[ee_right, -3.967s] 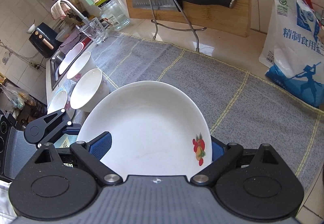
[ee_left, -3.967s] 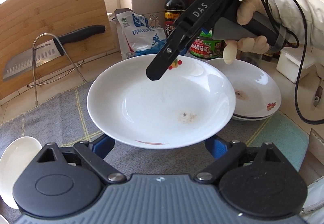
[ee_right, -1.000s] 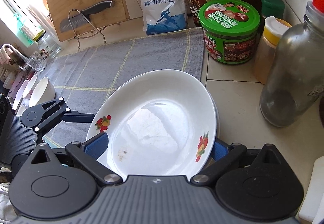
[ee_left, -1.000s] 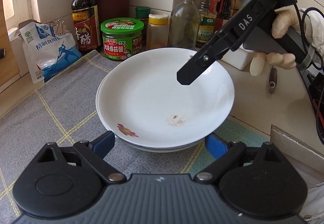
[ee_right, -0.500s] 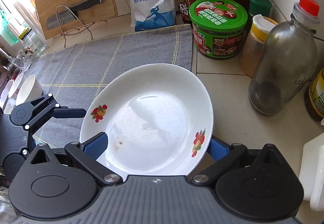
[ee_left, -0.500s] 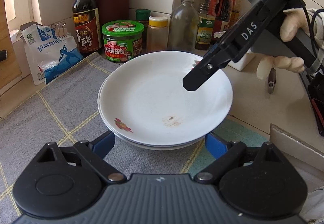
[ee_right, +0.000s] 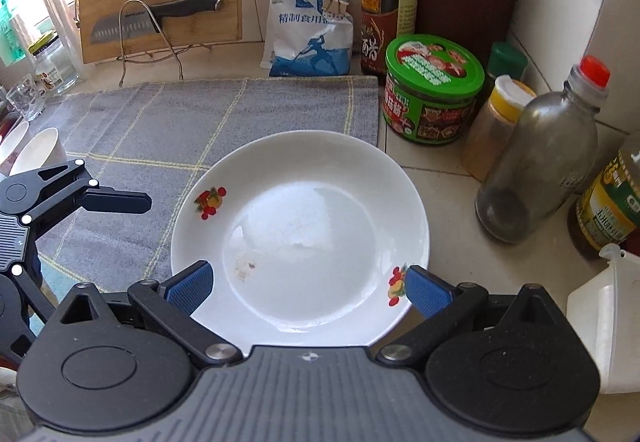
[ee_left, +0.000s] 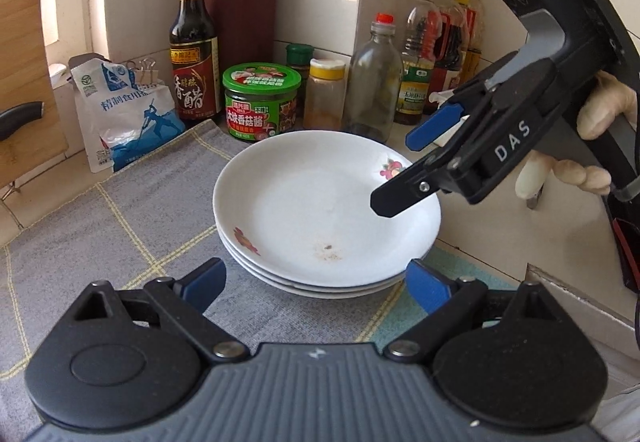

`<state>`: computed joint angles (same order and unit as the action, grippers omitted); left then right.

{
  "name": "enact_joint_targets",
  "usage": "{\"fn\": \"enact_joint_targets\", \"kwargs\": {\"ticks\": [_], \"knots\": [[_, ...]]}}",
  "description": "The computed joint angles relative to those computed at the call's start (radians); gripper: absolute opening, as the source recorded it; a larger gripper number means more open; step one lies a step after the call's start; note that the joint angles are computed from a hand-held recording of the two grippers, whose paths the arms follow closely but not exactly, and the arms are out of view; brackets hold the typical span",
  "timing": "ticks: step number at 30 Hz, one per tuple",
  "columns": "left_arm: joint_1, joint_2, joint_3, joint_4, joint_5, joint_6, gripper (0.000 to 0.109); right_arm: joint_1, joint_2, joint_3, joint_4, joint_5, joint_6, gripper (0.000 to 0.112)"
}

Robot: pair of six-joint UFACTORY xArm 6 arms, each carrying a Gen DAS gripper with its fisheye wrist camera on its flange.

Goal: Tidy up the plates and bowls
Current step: 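Open the right gripper and lift it off the stacked plates, then move the right gripper to a plain white bowl on the towel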

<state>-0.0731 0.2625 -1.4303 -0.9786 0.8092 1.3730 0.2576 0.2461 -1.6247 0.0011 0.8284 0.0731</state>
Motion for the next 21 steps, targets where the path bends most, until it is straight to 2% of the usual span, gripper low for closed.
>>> {"fn": "enact_joint_targets", "kwargs": {"ticks": [8, 11, 18, 21], "knots": [[0.044, -0.158, 0.166, -0.068, -0.136, 0.013, 0.096, 0.107, -0.049, 0.094, -0.284, -0.197, 0.297, 0.103], [0.075, -0.232, 0.252, -0.07, -0.206, -0.003, 0.096, 0.146, -0.033, 0.09, -0.328, -0.239, 0.359, 0.103], [0.183, -0.385, 0.432, -0.008, -0.33, -0.074, 0.097, 0.248, 0.089, -0.055, -0.206, -0.243, 0.155, 0.103], [0.247, -0.43, 0.477, 0.01, -0.356, -0.095, 0.097, 0.29, 0.172, -0.158, -0.085, -0.245, 0.041, 0.103]]}}
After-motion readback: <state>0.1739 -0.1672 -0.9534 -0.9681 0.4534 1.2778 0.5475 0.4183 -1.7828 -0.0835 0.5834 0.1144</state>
